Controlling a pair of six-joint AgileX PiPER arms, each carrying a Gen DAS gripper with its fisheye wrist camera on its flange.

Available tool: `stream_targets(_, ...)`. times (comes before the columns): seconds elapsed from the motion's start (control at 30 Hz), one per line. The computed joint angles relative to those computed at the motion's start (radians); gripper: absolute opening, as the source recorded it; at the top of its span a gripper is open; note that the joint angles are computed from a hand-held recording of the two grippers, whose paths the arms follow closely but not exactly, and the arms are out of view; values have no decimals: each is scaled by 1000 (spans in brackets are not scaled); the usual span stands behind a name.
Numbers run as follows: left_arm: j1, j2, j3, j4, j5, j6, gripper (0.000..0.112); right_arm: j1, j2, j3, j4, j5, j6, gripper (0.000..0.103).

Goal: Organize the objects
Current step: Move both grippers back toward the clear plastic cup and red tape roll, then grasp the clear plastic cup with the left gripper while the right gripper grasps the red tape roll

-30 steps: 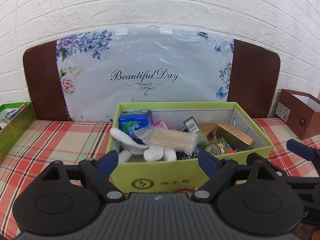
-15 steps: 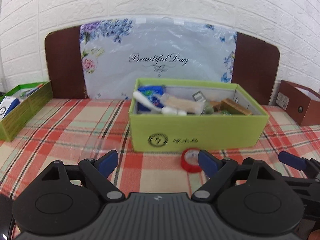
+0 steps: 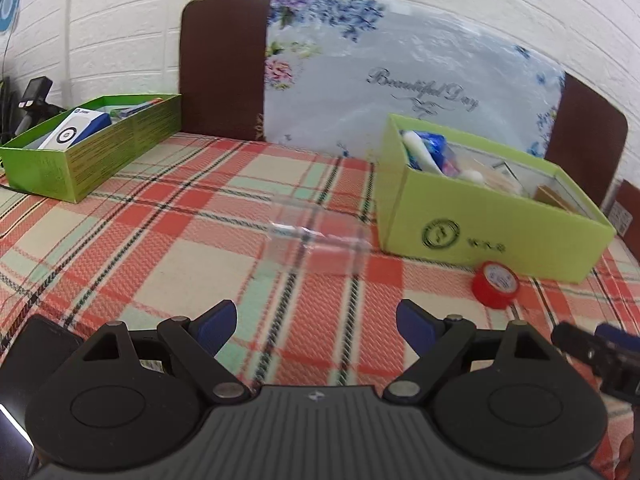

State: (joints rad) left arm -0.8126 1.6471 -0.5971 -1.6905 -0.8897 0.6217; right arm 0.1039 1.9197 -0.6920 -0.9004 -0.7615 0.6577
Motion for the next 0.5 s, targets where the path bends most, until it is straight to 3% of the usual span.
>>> stream_targets(0.13,94,4,7,87,-1,-36,90,46,1,-10,11,30,-16,103)
stream_targets(0.33,263,2,-4,293,188,-129,89,91,7,-23,43,71,-43,103)
stream_targets(0.43,232,-14,52,490,211,-278,85,105,14,-40,50,91,-47,103)
stream_targets(0.5,191,-3,52,509,202,-264,85,118,22,-61,56,111,-51,103)
